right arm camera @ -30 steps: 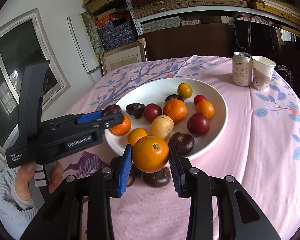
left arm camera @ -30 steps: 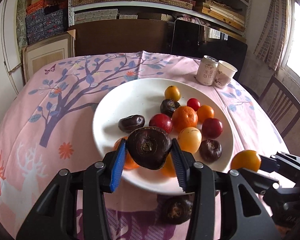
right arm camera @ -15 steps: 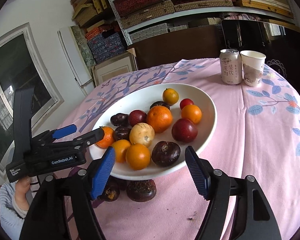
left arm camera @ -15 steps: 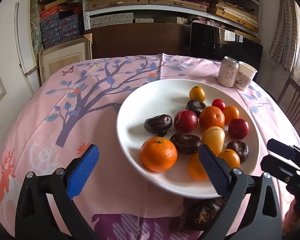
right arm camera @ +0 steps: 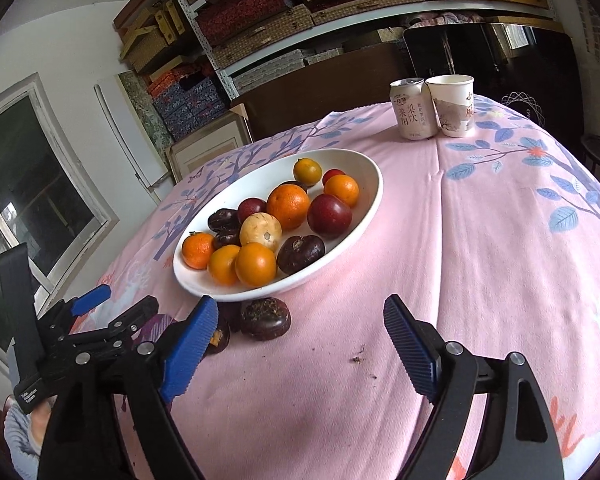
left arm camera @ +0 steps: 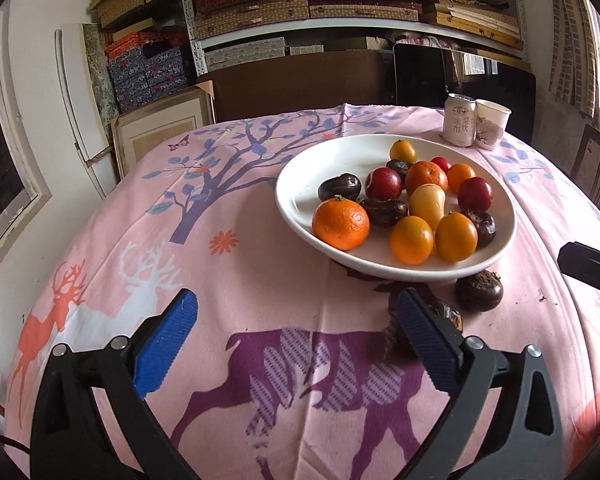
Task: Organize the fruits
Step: 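Carry mandarin and dark fruit onto the white plate and open both grippers, then close right gripper on a dark fruit while left gripper closes on another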
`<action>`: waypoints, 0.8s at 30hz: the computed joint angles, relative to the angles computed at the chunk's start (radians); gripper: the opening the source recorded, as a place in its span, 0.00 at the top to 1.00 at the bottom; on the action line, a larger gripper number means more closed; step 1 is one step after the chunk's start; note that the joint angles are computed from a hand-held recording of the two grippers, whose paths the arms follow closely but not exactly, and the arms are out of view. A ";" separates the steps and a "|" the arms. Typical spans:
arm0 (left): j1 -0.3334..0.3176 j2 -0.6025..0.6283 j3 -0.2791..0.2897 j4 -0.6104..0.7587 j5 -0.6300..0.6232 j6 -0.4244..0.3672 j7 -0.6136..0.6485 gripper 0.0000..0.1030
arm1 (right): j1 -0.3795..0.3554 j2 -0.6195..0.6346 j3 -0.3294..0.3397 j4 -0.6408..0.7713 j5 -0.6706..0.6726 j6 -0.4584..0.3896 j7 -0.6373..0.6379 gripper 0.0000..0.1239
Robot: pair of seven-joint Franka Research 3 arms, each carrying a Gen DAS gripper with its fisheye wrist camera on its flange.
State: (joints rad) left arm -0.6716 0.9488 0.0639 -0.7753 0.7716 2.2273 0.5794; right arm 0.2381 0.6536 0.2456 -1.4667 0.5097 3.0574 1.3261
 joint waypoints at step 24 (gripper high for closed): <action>0.011 -0.117 -0.034 -0.189 0.078 0.044 -0.104 0.05 | 0.116 0.066 -0.137 0.123 -0.186 -0.217 0.119 0.31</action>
